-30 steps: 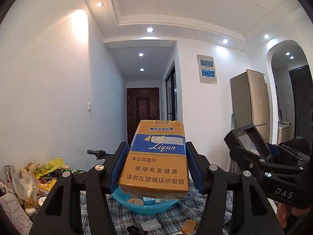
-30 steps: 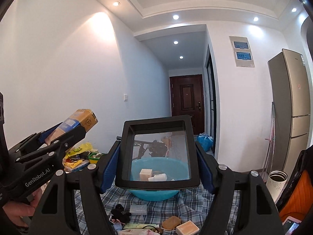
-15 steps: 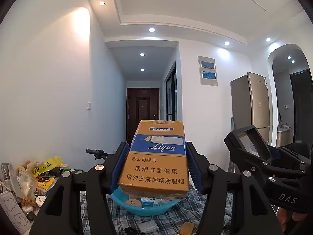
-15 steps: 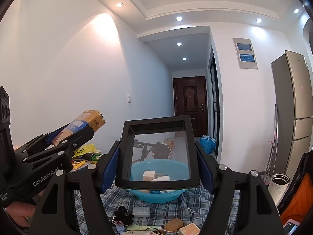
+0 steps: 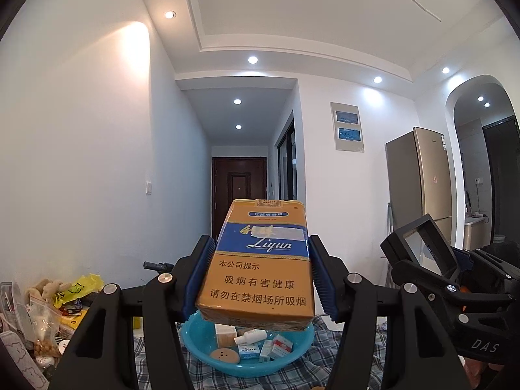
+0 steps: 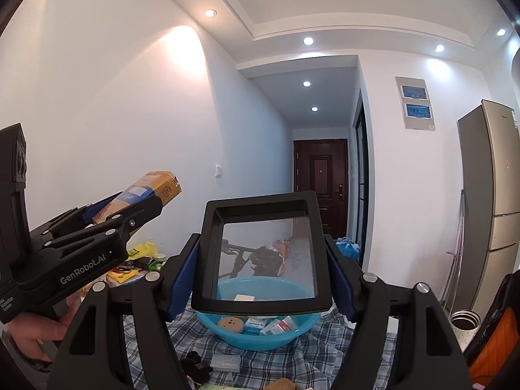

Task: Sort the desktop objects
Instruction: 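Lift and carry the Liqun pack and magnifier over the turquoise basin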

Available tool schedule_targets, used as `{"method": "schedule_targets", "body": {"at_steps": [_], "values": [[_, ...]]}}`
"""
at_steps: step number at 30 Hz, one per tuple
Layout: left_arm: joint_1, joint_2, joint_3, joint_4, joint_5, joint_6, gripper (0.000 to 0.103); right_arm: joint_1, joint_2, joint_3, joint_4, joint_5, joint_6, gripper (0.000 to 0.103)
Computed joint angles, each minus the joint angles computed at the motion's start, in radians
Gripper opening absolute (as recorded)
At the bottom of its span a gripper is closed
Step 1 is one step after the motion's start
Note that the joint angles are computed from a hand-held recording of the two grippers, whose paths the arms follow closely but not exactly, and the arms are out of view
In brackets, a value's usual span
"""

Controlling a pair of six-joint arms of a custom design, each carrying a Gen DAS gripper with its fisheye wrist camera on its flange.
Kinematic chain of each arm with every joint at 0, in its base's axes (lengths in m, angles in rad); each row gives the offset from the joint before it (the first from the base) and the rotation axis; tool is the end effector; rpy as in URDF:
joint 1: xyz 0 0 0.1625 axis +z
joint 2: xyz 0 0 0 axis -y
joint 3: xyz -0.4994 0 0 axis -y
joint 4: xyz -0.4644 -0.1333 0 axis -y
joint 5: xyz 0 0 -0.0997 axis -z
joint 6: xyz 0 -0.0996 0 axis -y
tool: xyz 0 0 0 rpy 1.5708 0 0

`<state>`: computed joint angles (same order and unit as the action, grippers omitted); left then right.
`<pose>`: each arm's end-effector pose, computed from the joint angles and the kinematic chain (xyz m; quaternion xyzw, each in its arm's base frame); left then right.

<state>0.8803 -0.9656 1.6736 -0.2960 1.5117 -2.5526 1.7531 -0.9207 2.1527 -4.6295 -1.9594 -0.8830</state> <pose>-0.3310 -0.6191 0.1400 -0.4864 -0.6807 0.5478 0.0031 0.1884 -0.4946 0.2418 0.1728 -0.5941 0.6890 0.3774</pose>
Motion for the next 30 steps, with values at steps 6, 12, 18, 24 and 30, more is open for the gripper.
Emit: {"method": "schedule_targets", "body": {"at_steps": [6,12,18,24,30], "values": [[0.002,0.045,-0.052,-0.007,0.003,0.02,0.061,-0.009,-0.002,-0.062,0.032,-0.008,-0.036,0.069],[0.0,0.118,-0.143,-0.021,-0.028,0.026,0.061,-0.029,-0.019,-0.118,0.1,0.059,0.009,0.069],[0.008,0.181,-0.259,0.015,-0.015,-0.016,0.061,-0.047,-0.012,-0.183,0.149,0.094,0.032,0.069],[0.023,0.203,-0.271,-0.111,-0.039,0.0,0.061,-0.09,-0.009,-0.231,0.194,0.161,0.101,0.069],[0.054,0.258,-0.364,-0.027,-0.012,-0.043,0.061,-0.124,0.008,-0.282,0.241,0.152,0.131,0.069]]}}
